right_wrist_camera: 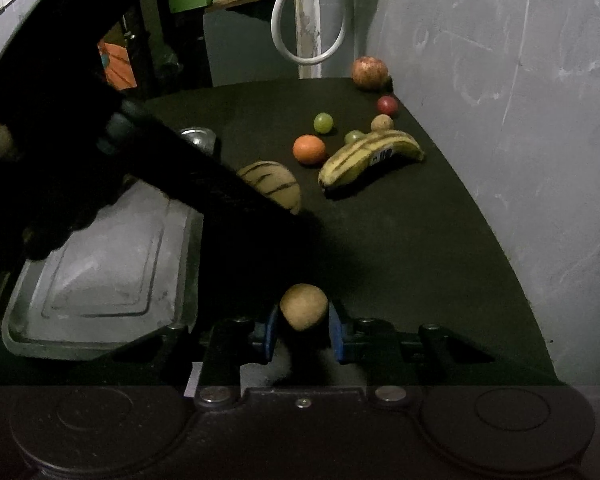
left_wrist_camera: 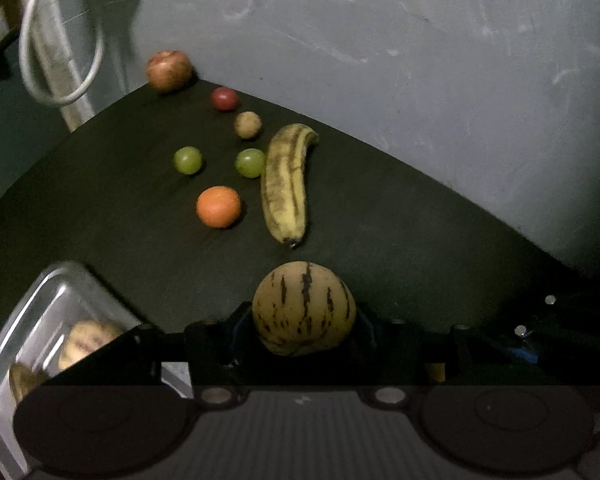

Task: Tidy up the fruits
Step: 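Grip the second striped melon with the left tool while the right tool grips the small brown fruit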

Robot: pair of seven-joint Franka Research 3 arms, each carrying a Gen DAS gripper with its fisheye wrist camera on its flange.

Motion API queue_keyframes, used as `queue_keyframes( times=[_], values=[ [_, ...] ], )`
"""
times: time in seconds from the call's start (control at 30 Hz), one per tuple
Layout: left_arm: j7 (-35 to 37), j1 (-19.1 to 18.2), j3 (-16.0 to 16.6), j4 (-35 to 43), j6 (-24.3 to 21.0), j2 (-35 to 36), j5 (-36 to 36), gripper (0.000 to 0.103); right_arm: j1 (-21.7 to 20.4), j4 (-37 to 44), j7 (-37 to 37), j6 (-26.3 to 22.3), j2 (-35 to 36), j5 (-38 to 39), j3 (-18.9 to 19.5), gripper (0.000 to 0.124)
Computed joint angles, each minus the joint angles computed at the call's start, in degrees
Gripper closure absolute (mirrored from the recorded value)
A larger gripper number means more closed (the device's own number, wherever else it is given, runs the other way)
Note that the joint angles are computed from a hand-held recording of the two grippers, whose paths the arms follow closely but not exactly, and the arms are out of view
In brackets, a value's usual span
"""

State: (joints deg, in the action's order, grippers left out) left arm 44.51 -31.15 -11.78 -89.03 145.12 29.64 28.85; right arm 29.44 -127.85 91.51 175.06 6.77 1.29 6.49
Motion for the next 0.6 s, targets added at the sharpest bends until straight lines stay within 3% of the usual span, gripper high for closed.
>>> queue_keyframes(
  times=[0.3, 0.6],
  values=[
    [-12.0, 1.2, 0.2, -13.2, 5.3, -9.9, 1.7, 0.046, 2.3, 0.7, 4.4, 0.0, -0.6, -4.0, -0.4, 0.096],
    [-22.8, 3.9, -1.3, -25.6, 7.0, -20.0, 5.0, 0.046, 4.1, 3.5, 5.7, -0.8, 1.1, -5.8, 0.6, 0.096]
  ],
)
